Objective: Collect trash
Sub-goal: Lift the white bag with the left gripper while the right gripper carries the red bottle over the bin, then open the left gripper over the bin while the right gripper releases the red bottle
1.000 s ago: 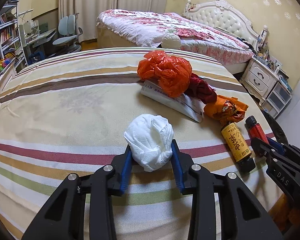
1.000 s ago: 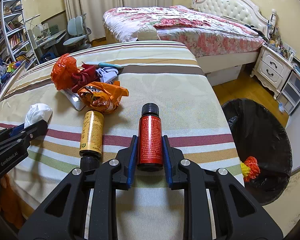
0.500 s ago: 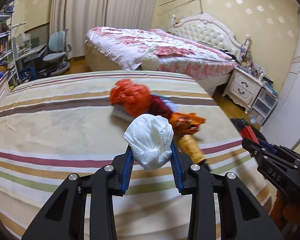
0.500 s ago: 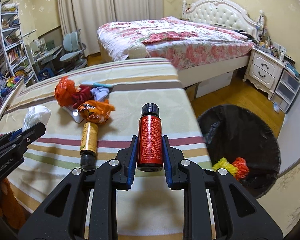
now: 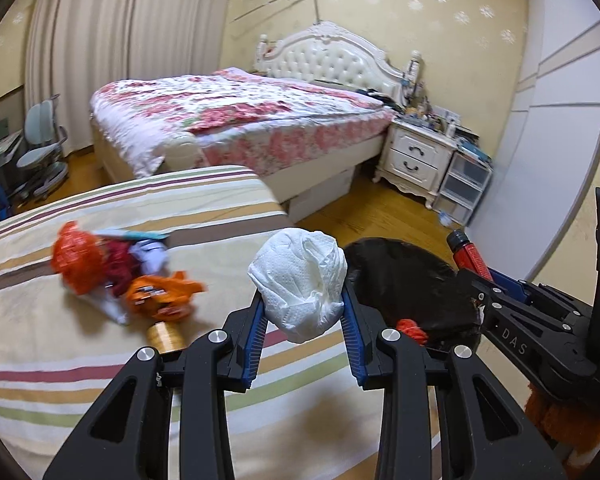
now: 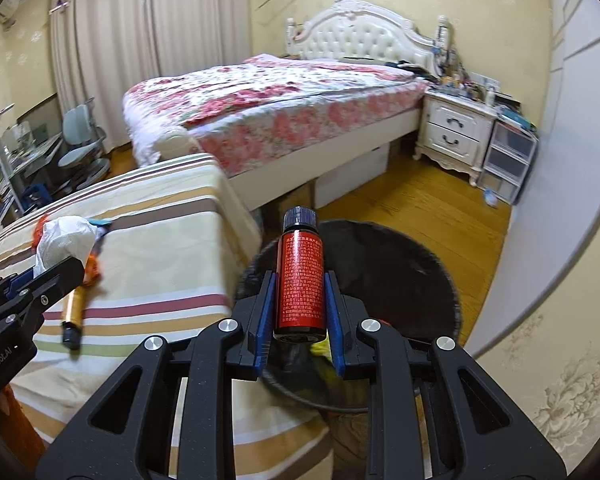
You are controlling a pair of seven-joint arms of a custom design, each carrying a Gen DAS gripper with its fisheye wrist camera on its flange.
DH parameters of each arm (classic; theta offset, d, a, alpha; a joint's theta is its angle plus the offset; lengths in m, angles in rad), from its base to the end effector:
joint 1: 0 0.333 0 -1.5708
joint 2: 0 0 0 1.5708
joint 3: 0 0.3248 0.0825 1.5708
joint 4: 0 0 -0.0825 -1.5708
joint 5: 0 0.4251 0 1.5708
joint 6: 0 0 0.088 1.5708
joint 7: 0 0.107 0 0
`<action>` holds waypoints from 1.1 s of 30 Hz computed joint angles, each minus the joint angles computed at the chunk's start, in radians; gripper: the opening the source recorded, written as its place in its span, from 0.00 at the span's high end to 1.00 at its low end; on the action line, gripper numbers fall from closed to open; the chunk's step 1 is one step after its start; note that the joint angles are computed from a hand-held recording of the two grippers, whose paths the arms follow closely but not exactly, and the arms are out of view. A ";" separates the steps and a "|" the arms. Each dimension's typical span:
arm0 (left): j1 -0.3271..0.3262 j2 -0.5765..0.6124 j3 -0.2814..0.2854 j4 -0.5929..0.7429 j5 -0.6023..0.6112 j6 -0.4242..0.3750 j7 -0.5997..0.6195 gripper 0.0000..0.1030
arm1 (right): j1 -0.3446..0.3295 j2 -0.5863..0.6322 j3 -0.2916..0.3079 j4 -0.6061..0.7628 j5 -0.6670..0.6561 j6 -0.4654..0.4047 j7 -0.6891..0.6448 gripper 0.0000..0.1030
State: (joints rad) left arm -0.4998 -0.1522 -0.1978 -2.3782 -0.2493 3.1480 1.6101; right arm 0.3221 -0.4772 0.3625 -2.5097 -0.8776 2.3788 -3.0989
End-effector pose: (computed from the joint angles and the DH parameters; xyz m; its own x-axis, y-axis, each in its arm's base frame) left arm 0.4388 -0.3432 0.4752 -0.5314 -0.8362 0.1355 -0.5741 0.2378 -0.7835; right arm 0.3636 0.2916 0.4635 -0.3462 -0.9378 -0.0250 -0.5872 0.2374 -0.7739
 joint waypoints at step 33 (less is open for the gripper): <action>0.041 0.237 -0.043 0.263 0.826 -0.191 -0.688 0.30 | -0.121 -0.032 -0.028 -0.106 0.017 0.081 0.015 0.56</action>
State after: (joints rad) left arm -0.4589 0.0850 -0.2407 -2.1150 0.5767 2.9568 0.9216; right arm 0.2009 -0.5094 0.3342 -2.6161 -0.8603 2.4594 -3.0836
